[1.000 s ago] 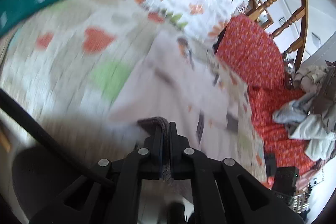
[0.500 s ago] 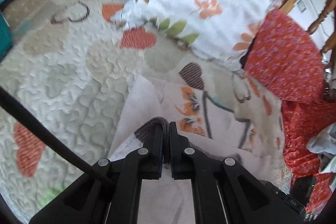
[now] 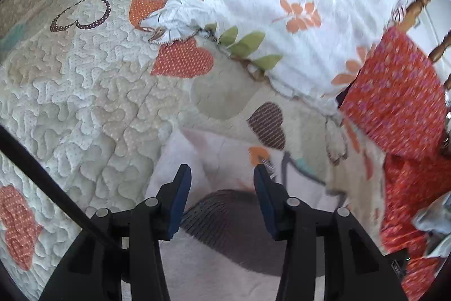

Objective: Fold small clothes

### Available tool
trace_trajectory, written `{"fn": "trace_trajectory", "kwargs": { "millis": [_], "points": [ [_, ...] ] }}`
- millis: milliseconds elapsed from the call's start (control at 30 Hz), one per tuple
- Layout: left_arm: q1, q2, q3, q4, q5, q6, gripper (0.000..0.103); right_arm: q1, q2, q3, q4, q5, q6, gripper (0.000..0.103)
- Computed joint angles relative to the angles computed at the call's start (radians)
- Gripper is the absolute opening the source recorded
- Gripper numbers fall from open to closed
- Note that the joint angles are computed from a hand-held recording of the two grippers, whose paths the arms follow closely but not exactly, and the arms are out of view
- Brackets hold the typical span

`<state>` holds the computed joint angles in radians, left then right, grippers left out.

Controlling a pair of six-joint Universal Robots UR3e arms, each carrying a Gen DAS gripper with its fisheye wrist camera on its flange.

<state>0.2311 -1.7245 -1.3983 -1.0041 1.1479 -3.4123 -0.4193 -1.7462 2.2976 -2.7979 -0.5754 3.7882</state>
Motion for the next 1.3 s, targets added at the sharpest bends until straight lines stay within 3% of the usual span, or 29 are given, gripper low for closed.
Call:
{"fn": "trace_trajectory", "kwargs": {
  "millis": [100, 200, 433, 600, 667, 700, 767, 900, 933, 967, 1000, 1100, 1167, 1300],
  "points": [
    [0.005, 0.019, 0.003, -0.025, 0.001, 0.023, 0.048, -0.017, 0.015, -0.018, -0.051, -0.015, 0.054, 0.050],
    [0.004, 0.076, -0.040, -0.048, 0.012, 0.079, 0.053, -0.026, -0.045, -0.080, 0.099, -0.057, -0.010, 0.054],
    [0.070, 0.352, -0.324, -0.065, 0.028, 0.271, 0.063, -0.069, -0.396, -0.182, 0.782, -0.219, -0.504, 0.059],
    [0.214, 0.606, -0.524, -0.188, -0.042, 0.406, 0.064, -0.188, -0.674, -0.134, 1.196, -0.250, -0.783, 0.059],
    [0.281, 0.697, -0.574, -0.252, -0.065, 0.453, 0.064, -0.212, -0.727, -0.102, 1.283, -0.228, -0.835, 0.059],
    [0.323, 0.744, -0.595, -0.294, -0.080, 0.479, 0.064, -0.204, -0.742, -0.081, 1.286, -0.216, -0.829, 0.059],
    [0.405, 0.823, -0.620, -0.386, -0.106, 0.526, 0.064, -0.115, -0.738, -0.026, 1.152, -0.218, -0.738, 0.061],
    [0.547, 0.943, -0.619, -0.601, -0.154, 0.620, 0.064, 0.133, -0.560, 0.090, 0.634, -0.291, -0.445, 0.059],
    [0.558, 0.959, -0.614, -0.630, -0.154, 0.628, 0.064, 0.157, -0.518, 0.094, 0.579, -0.288, -0.415, 0.047],
    [0.554, 0.966, -0.613, -0.633, -0.146, 0.622, 0.064, 0.139, -0.483, 0.106, 0.588, -0.225, -0.435, 0.029],
    [0.531, 0.962, -0.613, -0.610, -0.130, 0.596, 0.064, 0.122, -0.479, 0.120, 0.589, -0.192, -0.433, 0.029],
    [0.440, 0.934, -0.616, -0.498, -0.067, 0.494, 0.064, 0.045, -0.555, 0.071, 0.778, -0.161, -0.528, 0.023],
    [0.403, 0.915, -0.608, -0.458, -0.044, 0.454, 0.064, -0.076, -0.671, -0.003, 1.052, -0.119, -0.692, 0.022],
    [0.314, 0.860, -0.594, -0.383, 0.002, 0.409, 0.065, -0.225, -0.762, -0.134, 1.389, -0.135, -0.916, 0.021]
  ]
}}
